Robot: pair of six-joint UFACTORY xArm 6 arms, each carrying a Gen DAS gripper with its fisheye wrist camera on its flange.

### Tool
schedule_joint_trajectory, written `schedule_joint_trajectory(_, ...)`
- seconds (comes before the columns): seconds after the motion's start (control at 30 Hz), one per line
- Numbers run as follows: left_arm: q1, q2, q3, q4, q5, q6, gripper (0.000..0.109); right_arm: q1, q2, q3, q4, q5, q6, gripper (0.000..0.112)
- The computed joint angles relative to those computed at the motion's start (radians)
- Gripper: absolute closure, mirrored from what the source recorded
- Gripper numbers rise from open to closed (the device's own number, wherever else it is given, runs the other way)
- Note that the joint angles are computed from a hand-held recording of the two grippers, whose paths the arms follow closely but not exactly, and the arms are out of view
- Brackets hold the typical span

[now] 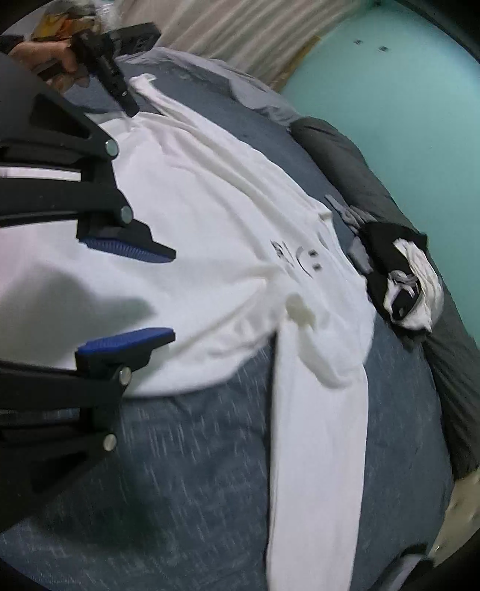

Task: Fold clothes
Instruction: 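Move both open grippers over the shirt body toward its hem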

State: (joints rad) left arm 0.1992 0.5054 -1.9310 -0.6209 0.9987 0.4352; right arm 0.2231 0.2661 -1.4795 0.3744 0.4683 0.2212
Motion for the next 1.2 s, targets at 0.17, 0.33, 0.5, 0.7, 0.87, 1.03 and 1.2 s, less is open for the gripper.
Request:
schedule_joint_trajectory(0.17,0.017,-0.061,0.088,0.012,-0.018,0.012,0.075,0.017,0.015,-0.016,0.067,-0.029,-0.074,0.076)
schedule_joint_trajectory(0.33,0.014,-0.125,0.184,0.049,-0.049,-0.008,0.057,0.022,0.008,-0.003,0.180,-0.046,-0.148,0.076)
schedule_joint_trajectory(0.5,0.021,-0.195,0.265,0.090,-0.052,-0.009,0.056,0.019,0.002,0.009,0.226,-0.066,-0.169,0.076)
schedule_joint_trajectory(0.7,0.019,-0.257,0.323,0.131,-0.011,-0.010,0.054,0.018,-0.017,0.024,0.287,-0.097,-0.198,0.076)
schedule_joint_trajectory(0.87,0.001,-0.303,0.381,0.151,0.014,-0.019,0.054,0.014,-0.031,0.038,0.325,-0.120,-0.209,0.076)
schedule_joint_trajectory(1.03,-0.018,-0.327,0.419,0.178,0.024,-0.040,0.054,0.007,-0.045,0.052,0.352,-0.135,-0.214,0.076)
schedule_joint_trajectory(1.2,-0.030,-0.340,0.434,0.189,0.028,-0.069,0.054,0.000,-0.056,0.062,0.380,-0.145,-0.231,0.076)
